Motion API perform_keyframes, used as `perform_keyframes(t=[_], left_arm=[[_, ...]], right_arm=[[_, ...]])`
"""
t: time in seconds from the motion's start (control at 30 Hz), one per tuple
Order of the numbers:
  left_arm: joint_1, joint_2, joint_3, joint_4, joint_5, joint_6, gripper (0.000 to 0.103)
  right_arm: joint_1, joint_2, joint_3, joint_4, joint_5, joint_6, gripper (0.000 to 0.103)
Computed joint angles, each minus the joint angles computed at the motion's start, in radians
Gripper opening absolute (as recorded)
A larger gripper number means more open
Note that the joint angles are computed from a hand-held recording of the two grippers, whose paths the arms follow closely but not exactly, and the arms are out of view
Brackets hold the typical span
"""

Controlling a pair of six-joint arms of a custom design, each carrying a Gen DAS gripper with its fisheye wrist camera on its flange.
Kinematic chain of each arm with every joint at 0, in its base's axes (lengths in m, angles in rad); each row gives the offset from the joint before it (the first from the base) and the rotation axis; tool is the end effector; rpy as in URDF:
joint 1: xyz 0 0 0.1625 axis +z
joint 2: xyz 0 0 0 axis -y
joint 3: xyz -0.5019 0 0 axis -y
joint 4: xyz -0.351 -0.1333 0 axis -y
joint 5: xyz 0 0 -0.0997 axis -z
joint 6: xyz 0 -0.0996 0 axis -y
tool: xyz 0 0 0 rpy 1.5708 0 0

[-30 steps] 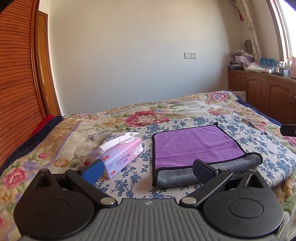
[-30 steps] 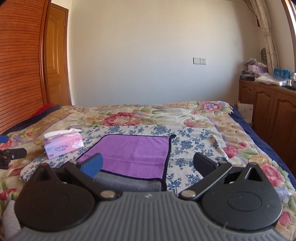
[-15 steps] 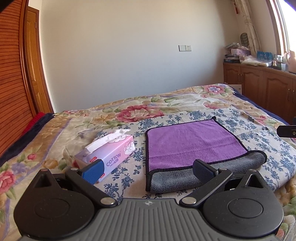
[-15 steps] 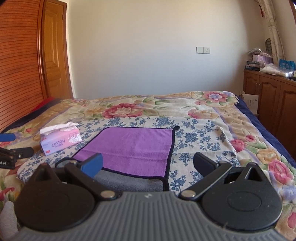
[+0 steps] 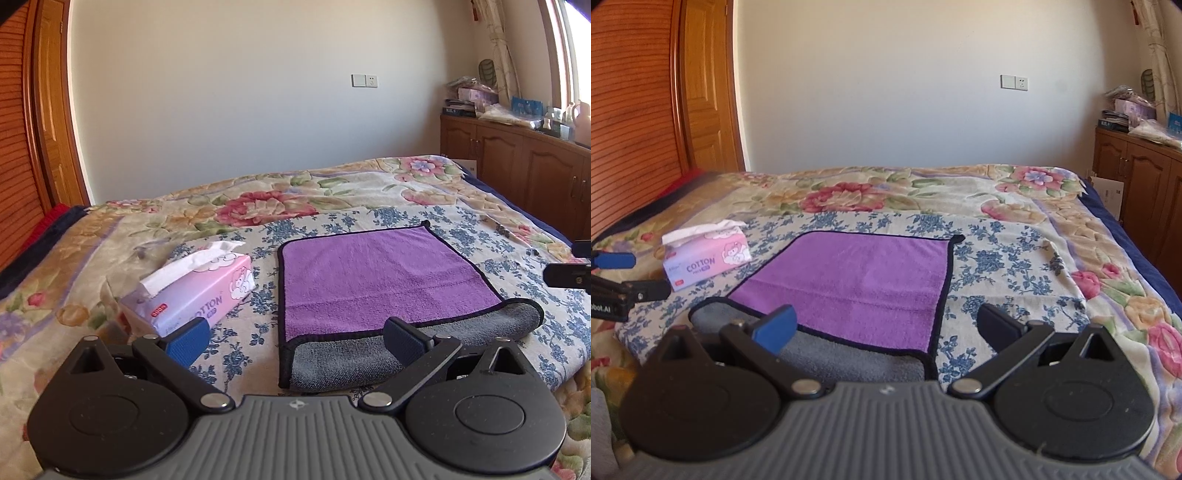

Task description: Fold towel

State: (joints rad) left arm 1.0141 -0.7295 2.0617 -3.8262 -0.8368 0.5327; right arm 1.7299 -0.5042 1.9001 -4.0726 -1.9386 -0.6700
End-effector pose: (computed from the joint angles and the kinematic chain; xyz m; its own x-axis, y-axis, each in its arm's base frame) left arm -0.1347 -0.5949 0.1909 -0.6243 0.2074 -0.7531 0.7381 0.4723 -0.4818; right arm 0.1958 -0.6049 0.1068 -0.7180 -0.1420 0.6814 -0.6594 0.4522 -0.6005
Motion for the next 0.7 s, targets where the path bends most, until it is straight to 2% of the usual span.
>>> perform_keyframes(t=[0.33,0.7], left_arm=[[0.042,0.004,-0.065,0.104,-0.049,-0.037,0.091],[0.077,0.025,-0.136,0.203,-0.049,-0.045,0.082]], right_arm=[[-0.018,0.002,-0.037,0.076,0.003,0.026,0.103],[-0.028,0.011,-0.073,0.138,-0.020,0.025,0.103]])
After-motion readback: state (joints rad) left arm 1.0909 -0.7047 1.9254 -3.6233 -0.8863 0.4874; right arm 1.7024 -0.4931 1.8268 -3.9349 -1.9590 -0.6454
